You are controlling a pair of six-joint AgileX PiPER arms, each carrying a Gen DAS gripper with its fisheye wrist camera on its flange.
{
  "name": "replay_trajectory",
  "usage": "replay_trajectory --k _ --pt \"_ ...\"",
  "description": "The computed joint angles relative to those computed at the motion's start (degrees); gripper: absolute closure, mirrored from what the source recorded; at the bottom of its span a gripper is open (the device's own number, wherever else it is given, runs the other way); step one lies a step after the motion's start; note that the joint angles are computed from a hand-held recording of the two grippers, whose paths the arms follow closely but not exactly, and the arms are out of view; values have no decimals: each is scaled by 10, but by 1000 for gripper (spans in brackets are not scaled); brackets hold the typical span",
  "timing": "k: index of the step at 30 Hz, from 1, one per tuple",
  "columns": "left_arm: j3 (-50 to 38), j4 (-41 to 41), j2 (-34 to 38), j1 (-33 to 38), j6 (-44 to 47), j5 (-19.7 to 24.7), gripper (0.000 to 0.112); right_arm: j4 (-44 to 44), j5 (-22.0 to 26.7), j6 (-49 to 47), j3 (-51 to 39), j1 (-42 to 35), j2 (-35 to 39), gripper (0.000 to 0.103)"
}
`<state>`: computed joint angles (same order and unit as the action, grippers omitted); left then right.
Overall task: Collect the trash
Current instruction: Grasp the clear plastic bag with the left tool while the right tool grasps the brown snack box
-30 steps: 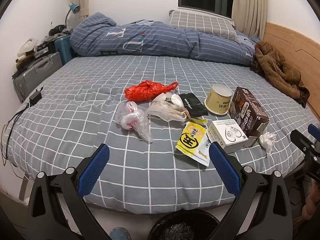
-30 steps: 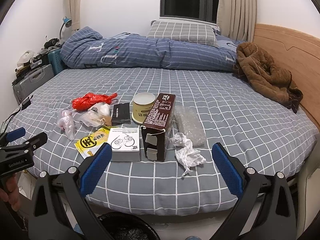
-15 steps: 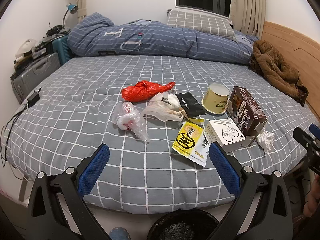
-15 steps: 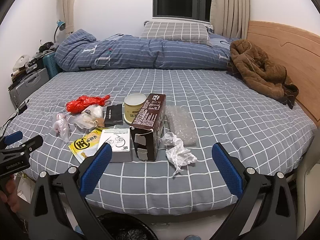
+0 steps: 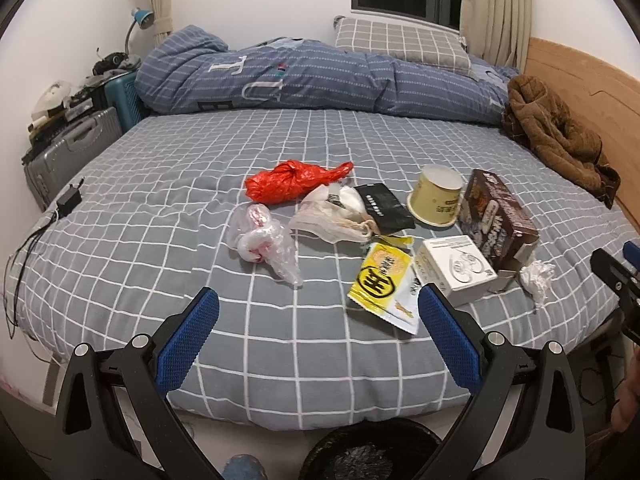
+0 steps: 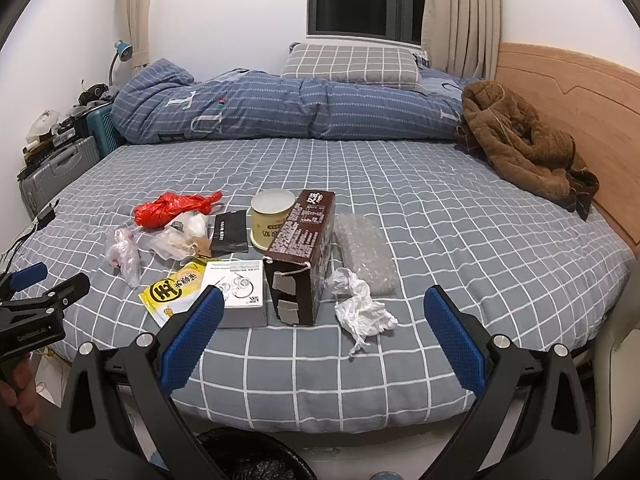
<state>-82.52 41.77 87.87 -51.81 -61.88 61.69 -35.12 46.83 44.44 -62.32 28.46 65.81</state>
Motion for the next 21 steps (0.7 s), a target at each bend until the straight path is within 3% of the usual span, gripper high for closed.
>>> replay_trajectory --k 10,13,21 --pt "-27 -40 40 101 68 -23 15 20 -16 -17 -57 -31 93 11" --pt "-40 -74 62 146 101 -43 15 39 -16 -22 -75 -44 134 16" --pt "-107 -140 151 222 171 -64 19 35 -27 -15 -138 -48 220 17"
